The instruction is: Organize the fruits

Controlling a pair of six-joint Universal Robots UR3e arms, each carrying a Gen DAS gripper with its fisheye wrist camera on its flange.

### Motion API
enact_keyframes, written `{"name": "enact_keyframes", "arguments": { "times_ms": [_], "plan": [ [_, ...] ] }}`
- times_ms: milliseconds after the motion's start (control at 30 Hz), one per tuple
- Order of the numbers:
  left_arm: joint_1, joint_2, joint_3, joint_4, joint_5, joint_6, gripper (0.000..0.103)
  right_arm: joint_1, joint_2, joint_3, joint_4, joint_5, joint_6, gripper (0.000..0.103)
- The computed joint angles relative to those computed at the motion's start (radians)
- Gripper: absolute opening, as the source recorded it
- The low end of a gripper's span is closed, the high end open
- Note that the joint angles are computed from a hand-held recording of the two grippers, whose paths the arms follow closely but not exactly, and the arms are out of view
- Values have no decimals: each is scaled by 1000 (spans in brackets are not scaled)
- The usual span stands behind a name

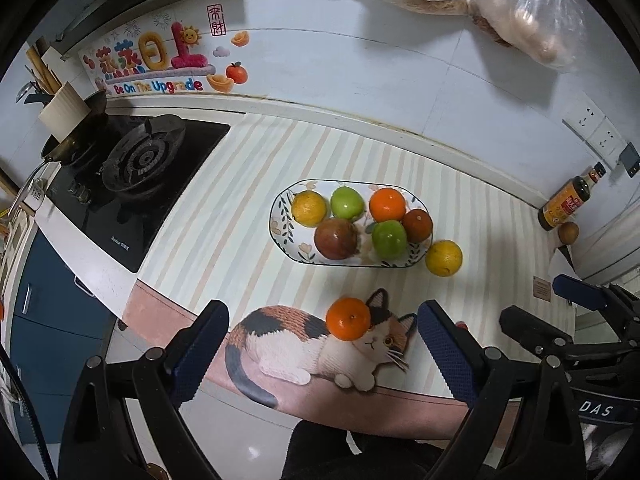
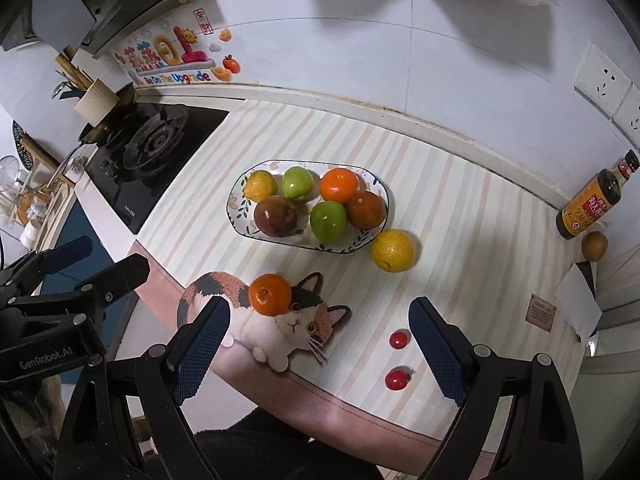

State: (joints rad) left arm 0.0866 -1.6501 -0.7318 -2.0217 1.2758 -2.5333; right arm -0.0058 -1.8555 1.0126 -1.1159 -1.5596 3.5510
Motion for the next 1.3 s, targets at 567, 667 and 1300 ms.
{"name": "enact_keyframes", "arguments": {
  "times_ms": [567, 667, 1300],
  "plan": [
    [-71, -20, -151, 165, 92, -77, 97, -241, -154, 280, -69, 114, -101, 93],
    [-108, -62, -214, 216, 132, -108, 98, -357, -199, 403, -104, 140, -161, 93],
    [-262, -316, -449, 353, 205, -260, 98, -616, 22, 1021, -625, 274, -268, 75]
  ]
}}
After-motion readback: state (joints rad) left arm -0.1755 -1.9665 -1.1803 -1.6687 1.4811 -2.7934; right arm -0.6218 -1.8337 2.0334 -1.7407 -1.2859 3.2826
